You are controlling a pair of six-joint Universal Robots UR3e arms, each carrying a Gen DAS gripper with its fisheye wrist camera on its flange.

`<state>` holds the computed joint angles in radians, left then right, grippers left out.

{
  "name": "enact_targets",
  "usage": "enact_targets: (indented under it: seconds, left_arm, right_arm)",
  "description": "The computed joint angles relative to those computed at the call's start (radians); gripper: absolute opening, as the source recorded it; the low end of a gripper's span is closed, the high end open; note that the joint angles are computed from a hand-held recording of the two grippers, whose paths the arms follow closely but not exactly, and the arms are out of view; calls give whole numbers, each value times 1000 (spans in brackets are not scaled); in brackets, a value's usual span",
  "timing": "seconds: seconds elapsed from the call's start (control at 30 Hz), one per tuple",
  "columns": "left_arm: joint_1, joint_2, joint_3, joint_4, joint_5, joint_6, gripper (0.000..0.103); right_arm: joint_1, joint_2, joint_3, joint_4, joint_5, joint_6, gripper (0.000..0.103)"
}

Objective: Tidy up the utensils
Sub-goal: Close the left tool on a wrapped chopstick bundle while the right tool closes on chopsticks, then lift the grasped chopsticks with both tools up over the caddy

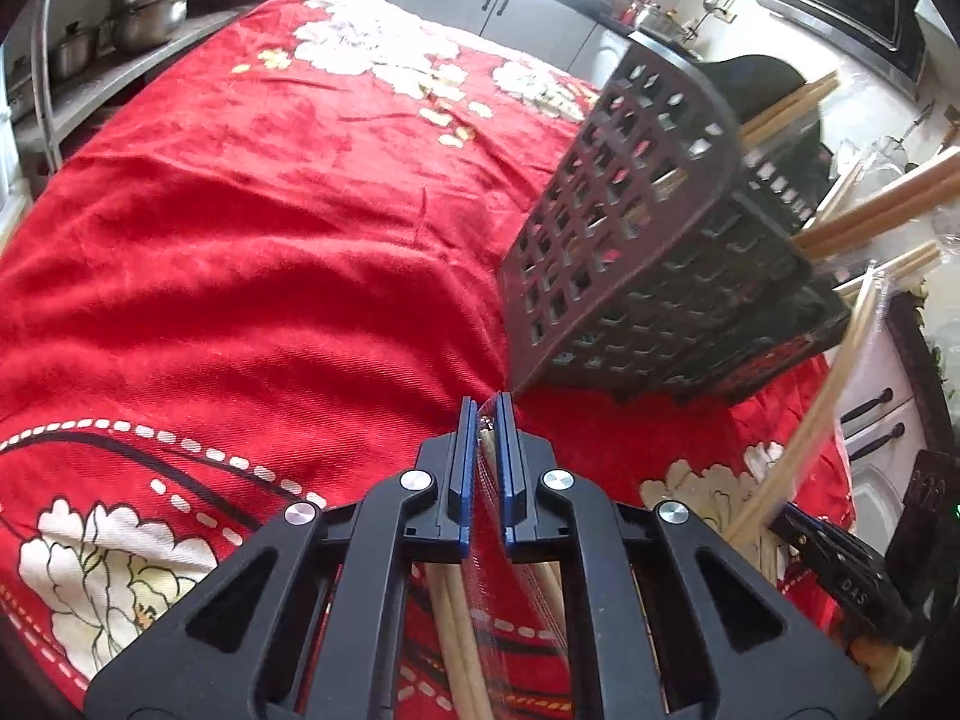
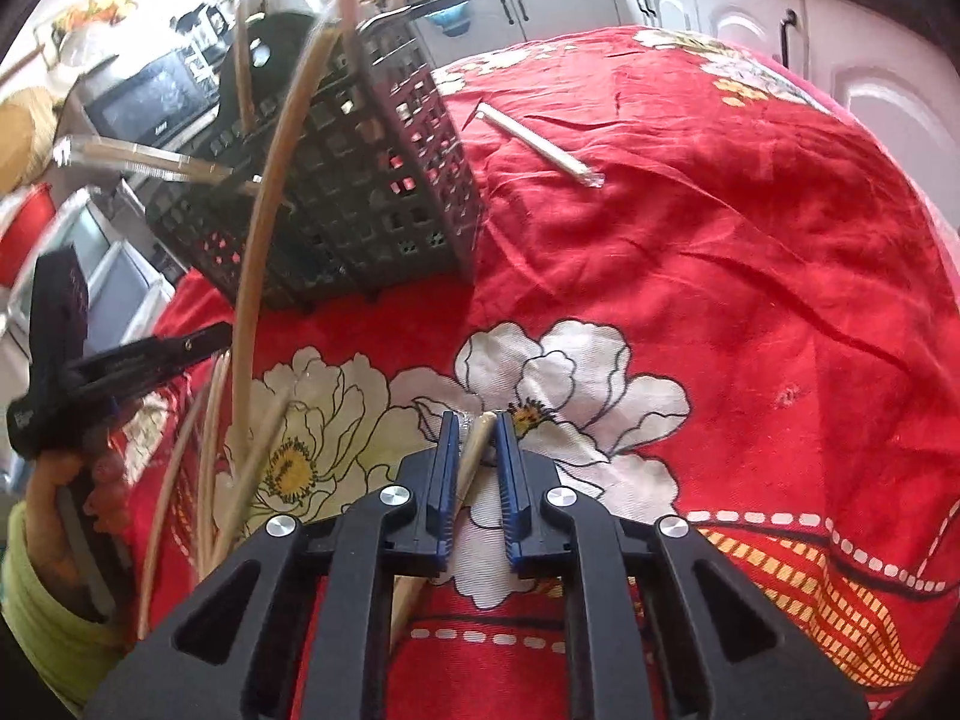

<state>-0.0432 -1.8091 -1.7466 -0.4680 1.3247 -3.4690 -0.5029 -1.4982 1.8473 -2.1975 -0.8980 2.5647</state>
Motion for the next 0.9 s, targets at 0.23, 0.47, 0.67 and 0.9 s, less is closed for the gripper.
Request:
enact_targets:
  seconds: [0.23, 0.47, 0.67, 0.9]
  left_arm:
    - [2, 104, -82, 56, -54, -11, 3]
    - [-1, 199, -111, 74, -89, -12, 3]
    - [-61, 208, -85, 76, -92, -12, 3]
    - [-123, 207, -25, 75, -72, -13, 3]
  right_arm:
    - [-80, -29, 9, 41, 71, -21, 11]
    - [-151, -85, 13, 95, 147, -67, 10]
    - [-178, -129, 12, 119, 187, -83, 9]
    - [-213, -185, -1, 193, 240, -138, 9]
